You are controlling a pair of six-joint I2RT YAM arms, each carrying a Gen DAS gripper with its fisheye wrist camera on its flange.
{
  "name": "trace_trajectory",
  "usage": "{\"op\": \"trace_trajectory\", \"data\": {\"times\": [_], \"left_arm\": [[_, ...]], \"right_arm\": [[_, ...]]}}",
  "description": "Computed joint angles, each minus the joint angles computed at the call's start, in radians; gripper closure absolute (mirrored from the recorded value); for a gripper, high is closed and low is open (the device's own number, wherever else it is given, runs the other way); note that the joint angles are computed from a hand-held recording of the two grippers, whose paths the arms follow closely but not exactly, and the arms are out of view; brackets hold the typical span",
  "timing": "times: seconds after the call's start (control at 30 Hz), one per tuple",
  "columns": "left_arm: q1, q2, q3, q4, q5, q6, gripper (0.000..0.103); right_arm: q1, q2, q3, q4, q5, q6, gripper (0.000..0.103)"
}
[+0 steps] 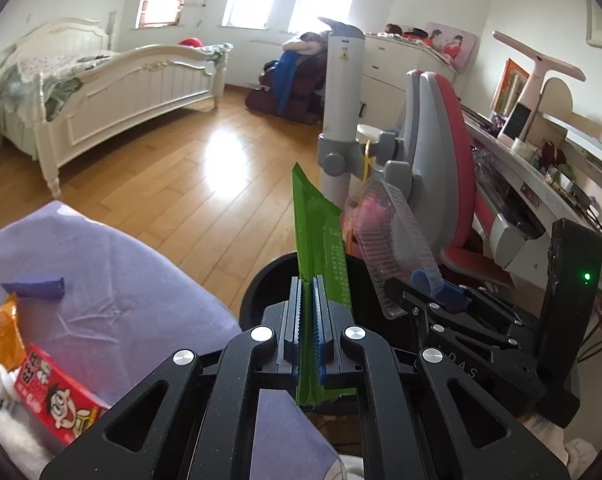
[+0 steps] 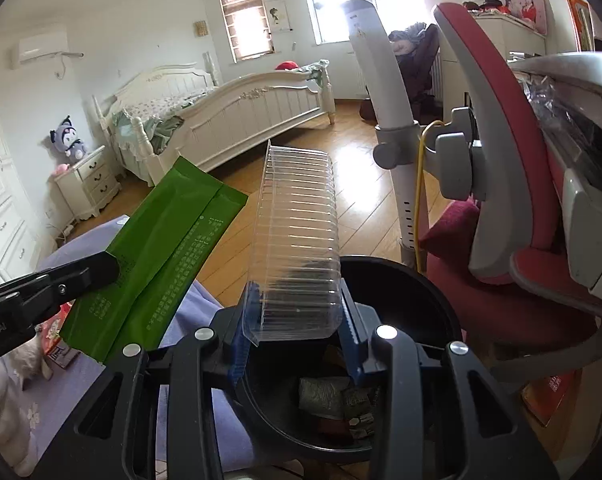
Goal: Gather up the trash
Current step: 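Carry both items over the black bin and release them inside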
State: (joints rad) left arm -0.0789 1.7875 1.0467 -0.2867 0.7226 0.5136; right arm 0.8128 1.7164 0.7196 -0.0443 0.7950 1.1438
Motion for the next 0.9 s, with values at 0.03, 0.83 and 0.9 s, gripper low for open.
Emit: {"op": "trace_trajectory", "data": {"times": [0.03,0.83,0.9], "left_arm": [[-0.016,0.014,0.004,0.008,-0.01,-0.008,0.096],[-0.209,0.193,0.071,0.071,-0.118,-0.057,0.096],[-0.221,0.202,0.08,0.058,-0.124,-0.044,0.096]], "right_arm": [[-0.005,0.004,-0.013,0.012,-0.006,0.004,0.065],[-0.067,0.035,-0.102,0.077,-0.078,0.055,0.063],[-0.074,0.033,-0.114,0.084,-0.085,0.065,0.063]]}}
